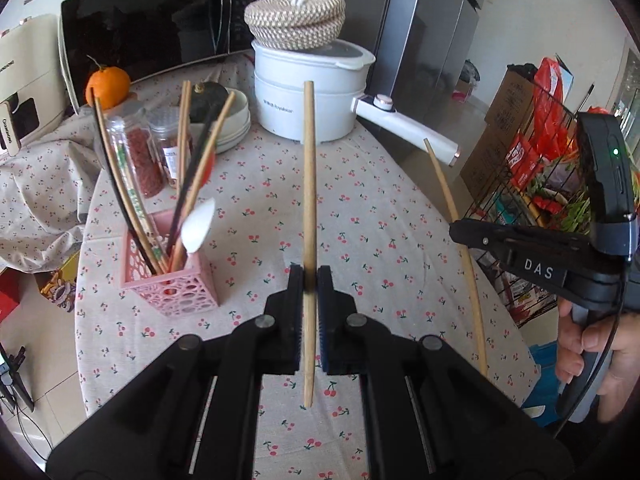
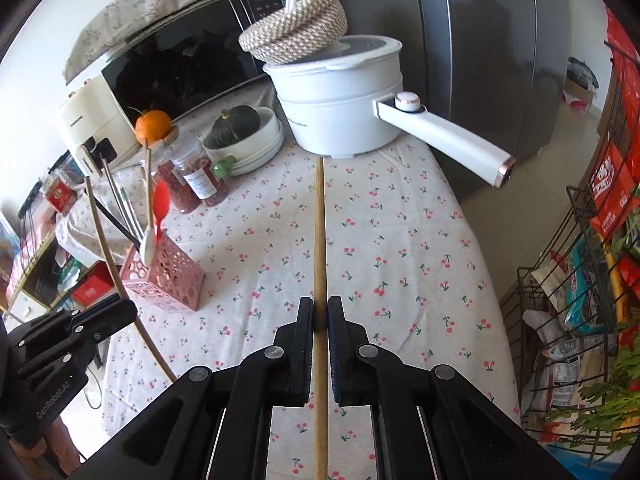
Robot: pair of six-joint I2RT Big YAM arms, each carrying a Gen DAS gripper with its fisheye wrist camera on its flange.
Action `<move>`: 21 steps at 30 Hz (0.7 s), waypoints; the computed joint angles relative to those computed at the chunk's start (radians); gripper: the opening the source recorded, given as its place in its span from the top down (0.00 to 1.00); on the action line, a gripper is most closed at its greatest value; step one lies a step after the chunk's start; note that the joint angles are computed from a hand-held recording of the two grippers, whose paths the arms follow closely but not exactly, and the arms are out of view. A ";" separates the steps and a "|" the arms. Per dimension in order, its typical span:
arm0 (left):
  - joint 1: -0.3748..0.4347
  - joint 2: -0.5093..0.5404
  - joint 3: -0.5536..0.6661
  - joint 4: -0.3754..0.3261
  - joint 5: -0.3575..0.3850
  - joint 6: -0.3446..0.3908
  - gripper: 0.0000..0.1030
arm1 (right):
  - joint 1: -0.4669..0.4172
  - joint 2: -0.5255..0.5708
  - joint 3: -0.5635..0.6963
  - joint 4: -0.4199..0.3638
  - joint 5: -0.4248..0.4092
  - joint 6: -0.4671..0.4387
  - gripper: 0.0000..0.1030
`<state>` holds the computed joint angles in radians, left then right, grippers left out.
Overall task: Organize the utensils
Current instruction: 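Drop a wooden chopstick into the basket with the left tool while the right holds another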
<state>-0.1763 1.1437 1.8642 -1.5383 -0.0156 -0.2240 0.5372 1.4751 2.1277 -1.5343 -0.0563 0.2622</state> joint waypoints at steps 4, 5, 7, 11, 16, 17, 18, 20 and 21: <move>0.071 -0.021 0.034 0.022 0.050 0.012 0.93 | 0.035 -0.006 0.023 0.053 0.018 0.014 0.93; 0.092 -0.027 0.043 0.035 0.060 0.013 0.93 | 0.042 -0.006 0.029 0.065 0.020 0.017 0.93; 0.128 -0.044 0.051 0.072 0.071 0.008 0.93 | 0.058 -0.007 0.037 0.094 0.026 0.023 0.93; 0.206 -0.094 0.022 0.204 0.060 -0.007 0.93 | 0.084 -0.007 0.045 0.146 0.036 0.040 0.93; 0.257 -0.180 -0.136 0.475 -0.048 0.009 0.93 | 0.110 -0.006 0.038 0.192 0.050 0.046 0.93; 0.274 -0.193 -0.174 0.528 -0.044 0.013 0.93 | 0.112 -0.006 0.036 0.198 0.052 0.046 0.93; 0.288 -0.199 -0.202 0.566 -0.038 0.014 0.93 | 0.114 -0.005 0.035 0.202 0.052 0.045 0.93; 0.303 -0.194 -0.232 0.597 -0.035 0.021 0.93 | 0.119 -0.001 0.037 0.202 0.055 0.045 0.93; 0.308 -0.186 -0.233 0.592 -0.031 0.020 0.93 | 0.120 0.001 0.038 0.201 0.056 0.047 0.93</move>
